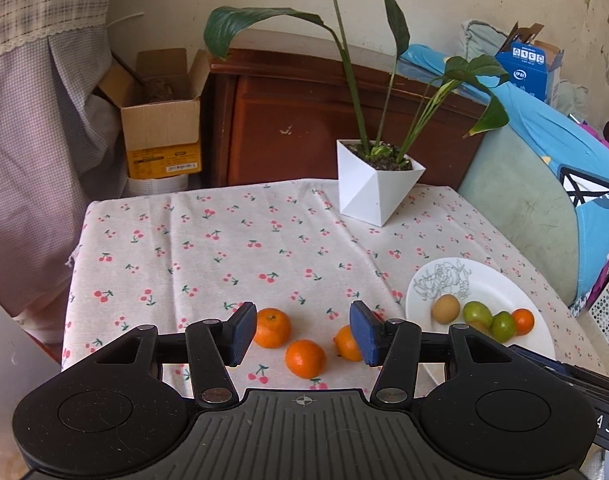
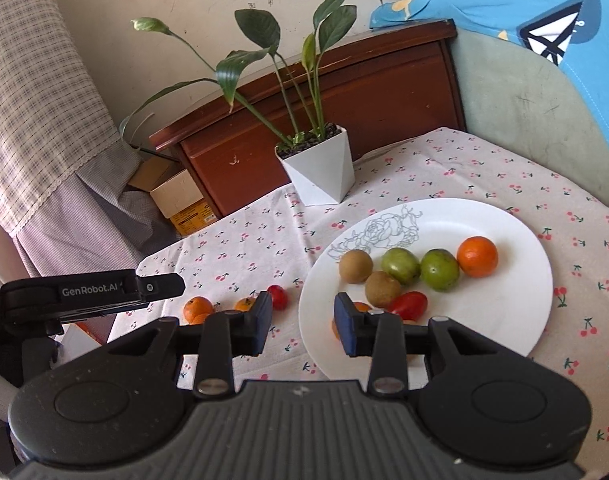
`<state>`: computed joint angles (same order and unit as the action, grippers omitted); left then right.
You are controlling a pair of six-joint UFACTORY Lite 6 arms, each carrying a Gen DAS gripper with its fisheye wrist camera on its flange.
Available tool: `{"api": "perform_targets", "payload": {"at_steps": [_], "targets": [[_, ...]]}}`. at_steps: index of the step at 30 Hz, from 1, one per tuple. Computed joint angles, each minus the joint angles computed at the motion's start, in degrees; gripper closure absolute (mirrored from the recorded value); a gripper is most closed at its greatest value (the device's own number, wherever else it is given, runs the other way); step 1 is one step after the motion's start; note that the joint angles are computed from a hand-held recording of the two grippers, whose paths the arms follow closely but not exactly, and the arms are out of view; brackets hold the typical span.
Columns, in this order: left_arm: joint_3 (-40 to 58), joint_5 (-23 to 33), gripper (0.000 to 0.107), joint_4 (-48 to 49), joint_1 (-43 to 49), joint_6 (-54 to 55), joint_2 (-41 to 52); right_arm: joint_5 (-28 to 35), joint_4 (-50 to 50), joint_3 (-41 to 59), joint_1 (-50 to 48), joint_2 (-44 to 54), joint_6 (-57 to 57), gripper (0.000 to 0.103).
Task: Organize fruits
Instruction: 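Move both open tools back to the oranges and tomatoes on the cloth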
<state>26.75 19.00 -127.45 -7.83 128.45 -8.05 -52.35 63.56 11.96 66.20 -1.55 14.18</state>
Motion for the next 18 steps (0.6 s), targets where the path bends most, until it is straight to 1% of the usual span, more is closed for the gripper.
{"api": "perform_targets", "payload": {"at_steps": [8,18], "targets": [[0.4,1.1,0.057,2.5,4.7,0.0,3.3,1.1,-6.4,5.8,-2.7,7.3,0.8,0.067],[1.3,1.3,0.057,6.0,7.7,-2.5,5.5,3.2,-13.4,14.5,-7.3,16.8,0.1,0.067]]}}
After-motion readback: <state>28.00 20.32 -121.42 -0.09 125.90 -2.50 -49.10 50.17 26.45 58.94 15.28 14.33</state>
